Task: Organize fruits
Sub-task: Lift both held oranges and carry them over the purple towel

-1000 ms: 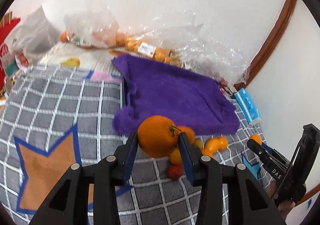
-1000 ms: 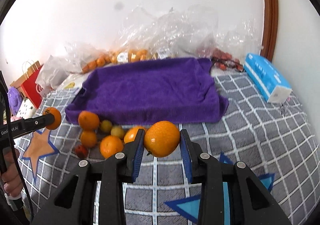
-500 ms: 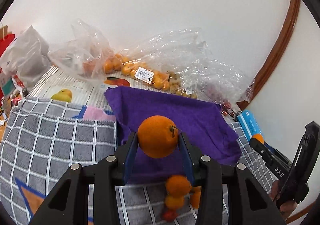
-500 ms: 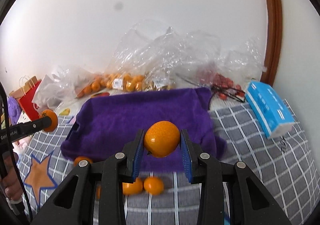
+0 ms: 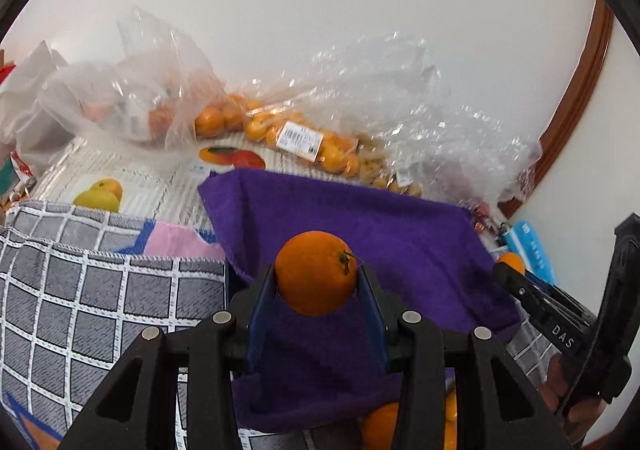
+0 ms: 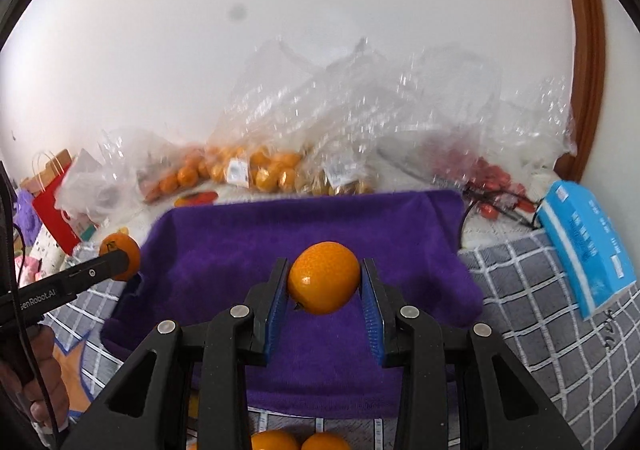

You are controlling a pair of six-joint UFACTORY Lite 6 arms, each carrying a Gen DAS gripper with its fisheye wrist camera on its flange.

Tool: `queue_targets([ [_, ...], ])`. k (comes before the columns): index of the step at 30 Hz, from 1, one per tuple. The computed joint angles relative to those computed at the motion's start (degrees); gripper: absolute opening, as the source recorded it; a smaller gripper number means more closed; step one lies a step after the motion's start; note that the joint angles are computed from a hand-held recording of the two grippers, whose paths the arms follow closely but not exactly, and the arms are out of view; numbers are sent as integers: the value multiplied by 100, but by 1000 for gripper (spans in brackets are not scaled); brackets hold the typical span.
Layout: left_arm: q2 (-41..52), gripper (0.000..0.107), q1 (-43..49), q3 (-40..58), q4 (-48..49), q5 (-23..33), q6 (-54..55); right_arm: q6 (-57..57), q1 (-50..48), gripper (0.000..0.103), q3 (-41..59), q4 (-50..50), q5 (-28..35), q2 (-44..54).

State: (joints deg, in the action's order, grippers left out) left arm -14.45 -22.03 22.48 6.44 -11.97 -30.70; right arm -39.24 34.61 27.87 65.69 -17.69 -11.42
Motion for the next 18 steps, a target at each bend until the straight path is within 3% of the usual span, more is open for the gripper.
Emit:
queue_targets([
  [6,253,39,114,13,760,-217,-729,1701,-340,35,-56,-1758,105,419],
  [18,824,39,-109,190,457,-444,-488,2427,-674,35,-71,-2585,117,751],
])
